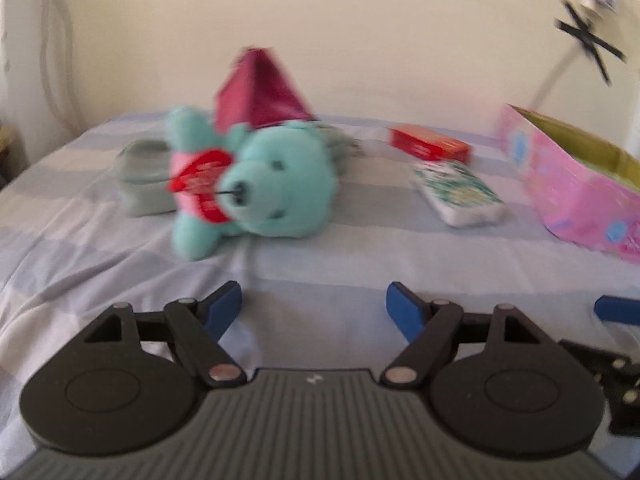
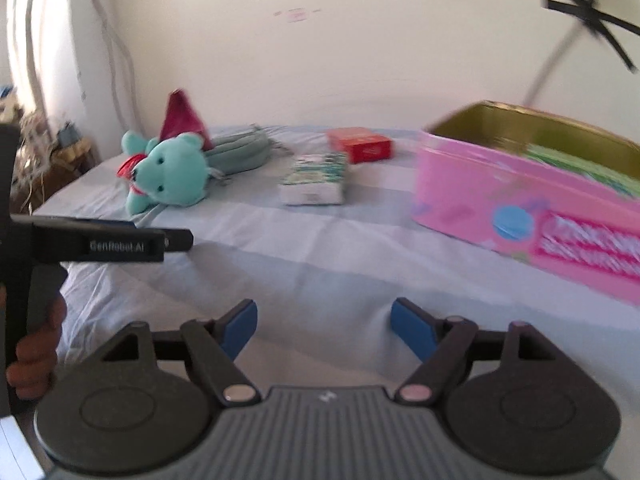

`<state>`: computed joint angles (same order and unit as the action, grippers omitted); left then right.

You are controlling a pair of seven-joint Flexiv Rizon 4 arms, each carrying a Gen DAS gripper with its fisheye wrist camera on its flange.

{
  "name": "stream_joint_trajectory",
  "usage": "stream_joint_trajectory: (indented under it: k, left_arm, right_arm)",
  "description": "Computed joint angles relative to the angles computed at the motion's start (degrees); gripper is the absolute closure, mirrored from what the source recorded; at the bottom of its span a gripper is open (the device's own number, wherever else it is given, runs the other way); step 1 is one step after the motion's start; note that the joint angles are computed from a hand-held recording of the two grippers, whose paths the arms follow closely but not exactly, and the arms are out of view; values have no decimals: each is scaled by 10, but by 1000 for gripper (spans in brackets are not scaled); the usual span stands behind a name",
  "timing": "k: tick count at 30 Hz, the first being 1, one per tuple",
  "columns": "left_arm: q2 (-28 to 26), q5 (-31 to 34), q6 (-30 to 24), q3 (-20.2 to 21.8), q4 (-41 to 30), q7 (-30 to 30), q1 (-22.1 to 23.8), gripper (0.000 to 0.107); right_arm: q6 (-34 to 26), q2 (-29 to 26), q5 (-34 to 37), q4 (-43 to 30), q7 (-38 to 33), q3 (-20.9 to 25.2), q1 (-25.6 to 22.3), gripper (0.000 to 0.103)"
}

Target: Organize objects

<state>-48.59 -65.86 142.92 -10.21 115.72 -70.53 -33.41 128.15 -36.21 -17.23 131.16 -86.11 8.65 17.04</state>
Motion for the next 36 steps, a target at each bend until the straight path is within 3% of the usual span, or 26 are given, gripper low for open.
stream_joint_trajectory:
  k: [3,6,10,14,15,17,22,26,27,32,34,36]
  left_arm:
    - [3,37,8,3,18,-50,11,25]
    - [3,52,11,7,22,-70,12,25]
    - [6,119,18,11,45,-145,35,25]
    - [9,157,21,20,57,-193,42,25]
    - [9,158,20,23,57,-195,40,25]
    - [9,160,17,28,58,-197,38,25]
    - [9,163,14,33,58,-203,35,25]
    - [7,153,7,37,52,-188,27,23]
    - [7,148,0,38,48,-174,23,21]
    - [3,89,-41,45,9,-38,-19,20]
    - [6,144,-52,28,12,-61,2,20]
    - [14,248,-75,2,18,-125,46,20]
  right_arm:
    - [-23,-12,23,-39,-30,-24,47,27]
    - [-69,-26,12,-90,-15,-16,45,27]
    - [-108,-49,57,-157,-23,-62,103,27]
    - [-146,-70,42,-206,5,-38,83,27]
    - [-149,-73,37,-212,8,-35,80,28]
    - [-143,-75,20,-212,9,-20,63,46]
    - [-111,-51,-28,-148,-10,8,17,47]
    - [-81,-24,-153,-65,-13,69,-111,46]
    - [-71,-18,-184,-46,-6,69,-134,46]
    - [19,24,-158,61,-46,24,-157,46]
    - [57,31,-126,94,-58,9,-155,46]
    - [88,37,-88,122,-79,-6,-144,44]
